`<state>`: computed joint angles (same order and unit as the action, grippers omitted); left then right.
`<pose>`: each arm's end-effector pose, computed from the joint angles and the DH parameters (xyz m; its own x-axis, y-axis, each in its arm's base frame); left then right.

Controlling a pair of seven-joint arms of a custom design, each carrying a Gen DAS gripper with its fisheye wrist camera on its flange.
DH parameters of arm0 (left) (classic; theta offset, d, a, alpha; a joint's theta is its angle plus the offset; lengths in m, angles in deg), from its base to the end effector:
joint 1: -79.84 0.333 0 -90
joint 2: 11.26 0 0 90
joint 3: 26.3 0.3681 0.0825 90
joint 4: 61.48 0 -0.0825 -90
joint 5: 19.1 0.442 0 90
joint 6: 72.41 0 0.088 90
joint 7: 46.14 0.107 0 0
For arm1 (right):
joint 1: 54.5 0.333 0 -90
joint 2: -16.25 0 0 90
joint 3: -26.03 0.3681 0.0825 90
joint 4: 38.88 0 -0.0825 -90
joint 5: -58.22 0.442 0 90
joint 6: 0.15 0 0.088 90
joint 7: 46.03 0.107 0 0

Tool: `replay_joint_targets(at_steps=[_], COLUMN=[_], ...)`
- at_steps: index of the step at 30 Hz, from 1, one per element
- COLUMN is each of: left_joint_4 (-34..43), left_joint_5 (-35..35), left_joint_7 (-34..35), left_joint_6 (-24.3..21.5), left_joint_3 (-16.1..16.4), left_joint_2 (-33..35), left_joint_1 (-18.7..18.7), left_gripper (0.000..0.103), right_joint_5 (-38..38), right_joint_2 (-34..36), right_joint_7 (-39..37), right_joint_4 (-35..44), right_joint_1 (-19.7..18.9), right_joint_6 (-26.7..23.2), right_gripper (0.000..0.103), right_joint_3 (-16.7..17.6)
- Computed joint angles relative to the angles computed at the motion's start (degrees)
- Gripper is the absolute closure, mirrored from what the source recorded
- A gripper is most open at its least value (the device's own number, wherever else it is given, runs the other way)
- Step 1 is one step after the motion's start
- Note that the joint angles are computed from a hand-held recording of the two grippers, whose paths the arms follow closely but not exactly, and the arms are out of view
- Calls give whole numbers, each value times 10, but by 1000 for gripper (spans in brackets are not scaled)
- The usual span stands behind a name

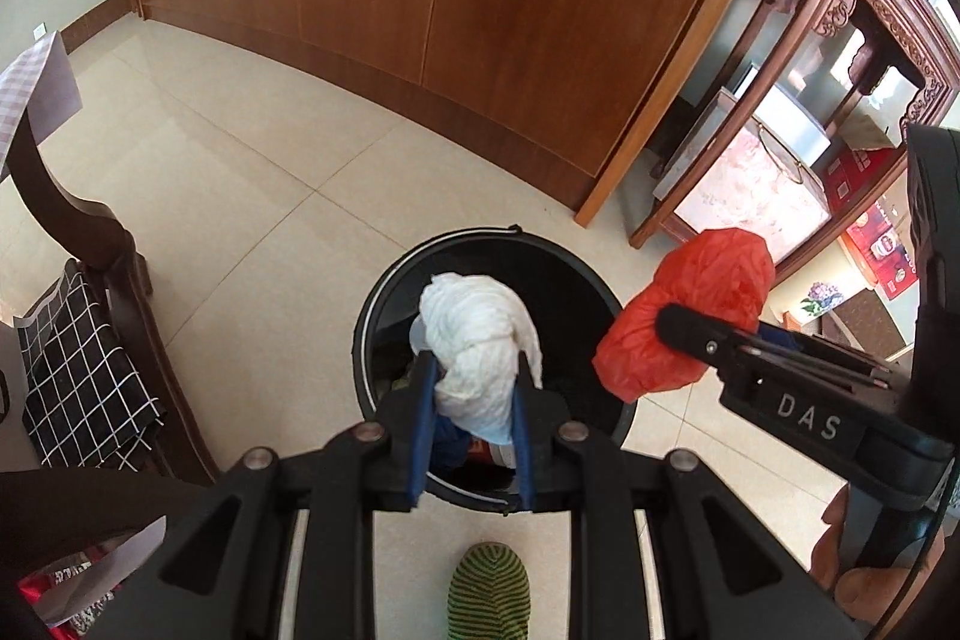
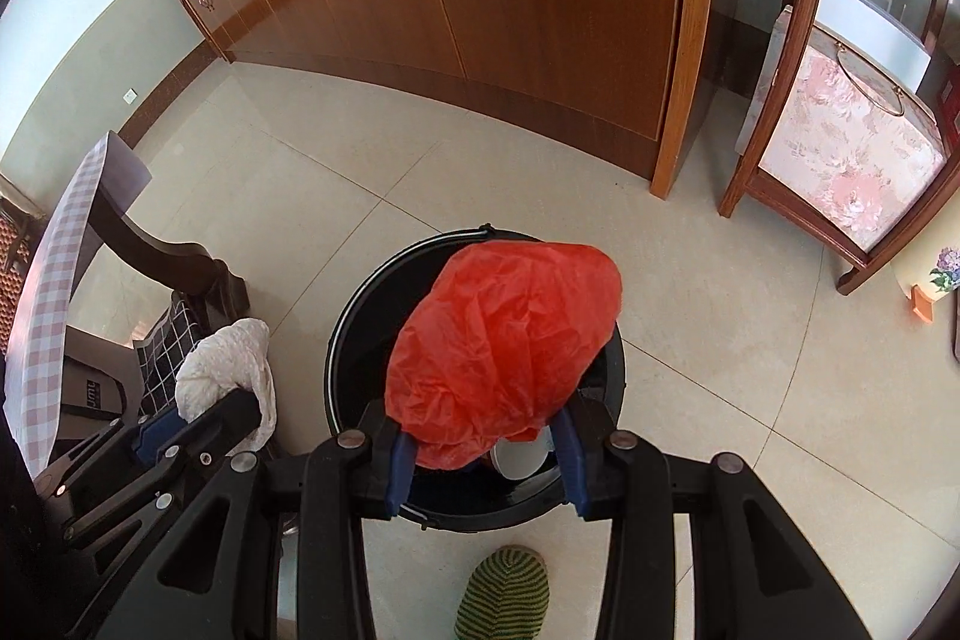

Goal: Collect trash

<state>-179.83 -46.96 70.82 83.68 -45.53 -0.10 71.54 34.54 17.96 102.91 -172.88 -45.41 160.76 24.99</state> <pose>0.6049 -0.2860 0.4068 -0.5424 -0.8117 0.2167 -0.7762 0.3855 -0.4989 0.5750 0.1009 0.3775 -0.4606 -0.8708 -0.1720 -0.7594 0.4869 -0.4316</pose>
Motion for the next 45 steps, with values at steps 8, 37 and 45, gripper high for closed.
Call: replay_joint_targets(at_steps=[8, 37, 45], left_joint_4=[24, -4, -74], left_joint_5=[36, 97, -13], left_joint_7=[-29, -65, 5], left_joint_6=[-17, 60, 82], left_joint_3=[-3, -20, 6], left_joint_2=[32, 11, -100], left_joint_1=[-3, 21, 15], left_gripper=[78, 32, 32], right_joint_5=[48, -2, 125], right_joint_2=[35, 37, -16], right_joint_7=[-55, 7, -84], right_joint_4=[26, 42, -8], right_joint_1=[3, 11, 9], right_joint_6=[-16, -44, -1], right_gripper=[61, 40, 36], right_joint_3=[-12, -30, 8])
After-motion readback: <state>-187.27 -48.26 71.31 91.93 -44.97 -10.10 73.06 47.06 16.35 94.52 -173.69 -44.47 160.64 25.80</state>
